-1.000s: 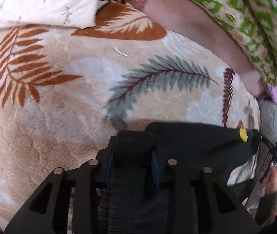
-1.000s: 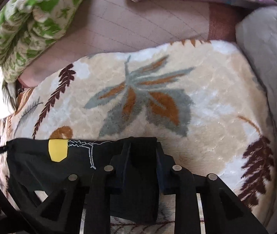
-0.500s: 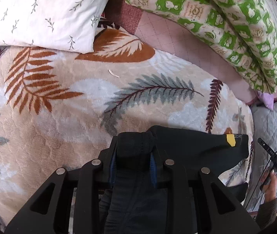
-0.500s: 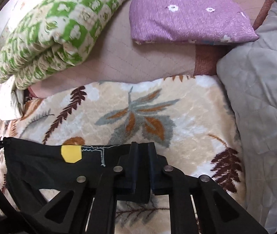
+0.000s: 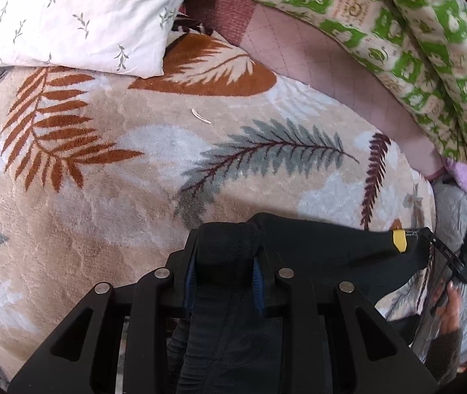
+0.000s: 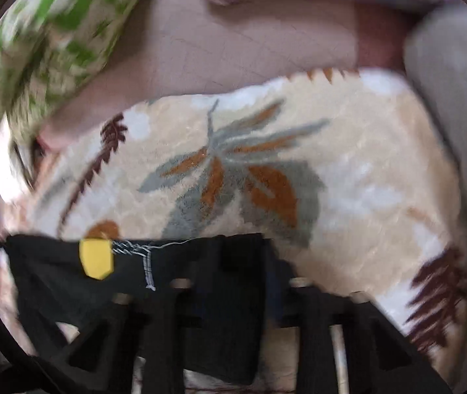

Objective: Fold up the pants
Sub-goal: 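Lift the waistband with both grippers and fold it over toward the cuffs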

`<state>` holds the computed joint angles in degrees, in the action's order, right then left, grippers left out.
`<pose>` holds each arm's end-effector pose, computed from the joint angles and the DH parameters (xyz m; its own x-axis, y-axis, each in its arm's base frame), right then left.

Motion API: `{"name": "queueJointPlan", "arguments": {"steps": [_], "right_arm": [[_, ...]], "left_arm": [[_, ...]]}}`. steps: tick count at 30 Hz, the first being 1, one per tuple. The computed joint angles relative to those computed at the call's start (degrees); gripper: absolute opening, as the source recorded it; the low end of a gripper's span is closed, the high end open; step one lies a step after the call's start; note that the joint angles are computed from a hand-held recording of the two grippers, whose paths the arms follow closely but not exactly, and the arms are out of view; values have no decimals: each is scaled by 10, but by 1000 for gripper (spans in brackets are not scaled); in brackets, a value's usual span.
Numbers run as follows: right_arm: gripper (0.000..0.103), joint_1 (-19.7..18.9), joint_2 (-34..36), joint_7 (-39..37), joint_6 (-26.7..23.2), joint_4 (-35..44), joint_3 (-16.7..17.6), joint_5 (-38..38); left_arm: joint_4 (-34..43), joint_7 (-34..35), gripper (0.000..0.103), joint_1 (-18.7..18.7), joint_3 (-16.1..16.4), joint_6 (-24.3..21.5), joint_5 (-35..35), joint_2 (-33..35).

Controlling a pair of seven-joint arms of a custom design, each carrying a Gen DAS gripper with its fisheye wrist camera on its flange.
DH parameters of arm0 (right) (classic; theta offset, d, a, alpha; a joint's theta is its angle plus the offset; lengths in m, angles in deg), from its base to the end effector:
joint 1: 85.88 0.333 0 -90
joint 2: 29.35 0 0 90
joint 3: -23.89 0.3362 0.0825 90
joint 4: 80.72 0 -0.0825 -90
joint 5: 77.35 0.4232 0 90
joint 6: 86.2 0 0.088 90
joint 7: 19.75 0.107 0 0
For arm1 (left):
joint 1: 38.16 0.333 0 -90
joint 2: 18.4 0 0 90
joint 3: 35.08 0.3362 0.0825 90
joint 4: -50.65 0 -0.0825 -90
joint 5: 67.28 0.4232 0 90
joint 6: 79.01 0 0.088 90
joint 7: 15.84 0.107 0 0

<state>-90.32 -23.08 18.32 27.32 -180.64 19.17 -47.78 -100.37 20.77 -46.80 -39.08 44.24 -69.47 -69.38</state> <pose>0.6483 -0.0709 0.5323 0.5659 -0.7933 -0.2246 -0.7918 -0.4470 -0.4162 0.3360 -0.0800 0.5518 0.6126 -0.7289 0.3057 -0.6880 -0.6821 -0.2478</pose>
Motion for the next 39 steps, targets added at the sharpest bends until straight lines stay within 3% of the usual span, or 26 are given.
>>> {"name": "queueJointPlan", "arguments": {"steps": [3,10,27,34,39], "right_arm": [[15,-3,-26,-33,21,-13,-1,23],[13,-6,-90,-90,18,-45,-18,49],[7,-38,-227,-148,-12,-161,-81,43],[7,-65,-236,-133,-63,-174,-102,31],[12,-77,-186,-26,-152,-143,-100,43]], "left_arm": [[-4,-20,25,4,-13,7,5,-8],[-11,-71,25,-5,-33,3,19,-59],[-39,-188,25,-84,-84,-81,25,-205],[-55,-221,25,-129,-95,-110,18,-227],[-52,-222,25,-138,-90,-117,25,-229]]}}
